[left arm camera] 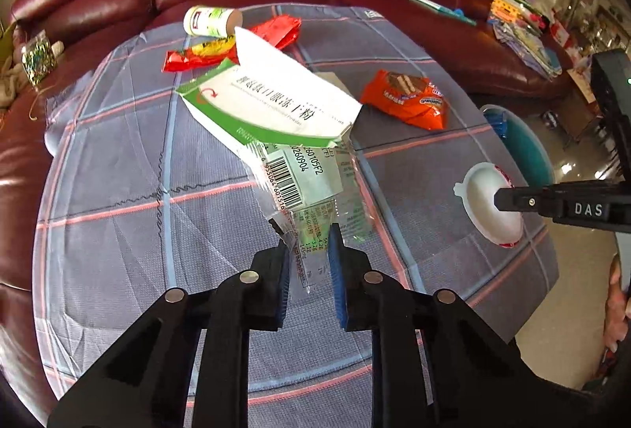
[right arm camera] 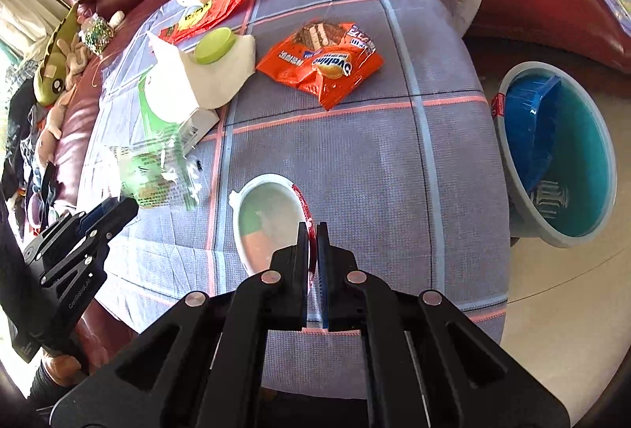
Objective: Collect trash
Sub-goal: 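Grasp the clear plastic wrapper with the left tool while the right tool grasps the white bowl rim, then carry the wrapper and white bowl over the teal bin with both tools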
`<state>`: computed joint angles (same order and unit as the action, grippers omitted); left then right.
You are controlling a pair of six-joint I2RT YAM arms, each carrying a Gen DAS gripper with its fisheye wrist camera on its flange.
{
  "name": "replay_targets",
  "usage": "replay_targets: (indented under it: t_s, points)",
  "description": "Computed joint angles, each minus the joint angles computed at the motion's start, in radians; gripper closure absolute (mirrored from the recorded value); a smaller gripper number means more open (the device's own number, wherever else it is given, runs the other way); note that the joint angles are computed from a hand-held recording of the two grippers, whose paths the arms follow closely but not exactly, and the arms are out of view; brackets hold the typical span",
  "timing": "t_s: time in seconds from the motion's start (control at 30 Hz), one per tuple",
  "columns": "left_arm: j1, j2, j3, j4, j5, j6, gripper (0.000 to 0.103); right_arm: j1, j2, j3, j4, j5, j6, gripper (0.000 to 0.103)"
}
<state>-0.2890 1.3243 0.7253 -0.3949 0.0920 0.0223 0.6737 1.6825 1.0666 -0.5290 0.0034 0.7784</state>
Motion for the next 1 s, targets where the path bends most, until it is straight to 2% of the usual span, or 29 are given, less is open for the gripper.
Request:
replay_targets:
  t_s: [0.23, 0.53, 0.67, 0.8, 1.0]
  points:
    - [-0.058, -0.054, 0.051, -0.054, -0.055, -0.03, 0.089, -0.068, -0.12, -0.081, 0.047, -0.031, -0.001, 0.099]
    - [-0.223, -0.013, 0.169, -0.08, -0.088, -0.093, 0.089, -0.232, -0.327, -0.201, 0.044, -0.068, -0.049, 0.099]
    - [-0.32, 0.067, 0.26, -0.075, -0.092, -0.103, 0.089, -0.367, -0.442, -0.253, 0.002, -0.097, -0.104, 0.099]
    - [-0.434, 0.188, 0.379, -0.065, -0.11, -0.106, 0.089, -0.569, -0.546, -0.287, -0.067, -0.15, -0.202, 0.099]
    - [-0.545, 0.437, 0.604, -0.084, -0.079, -0.128, 0.089, -0.868, -0.588, -0.301, -0.129, -0.253, -0.369, 0.099]
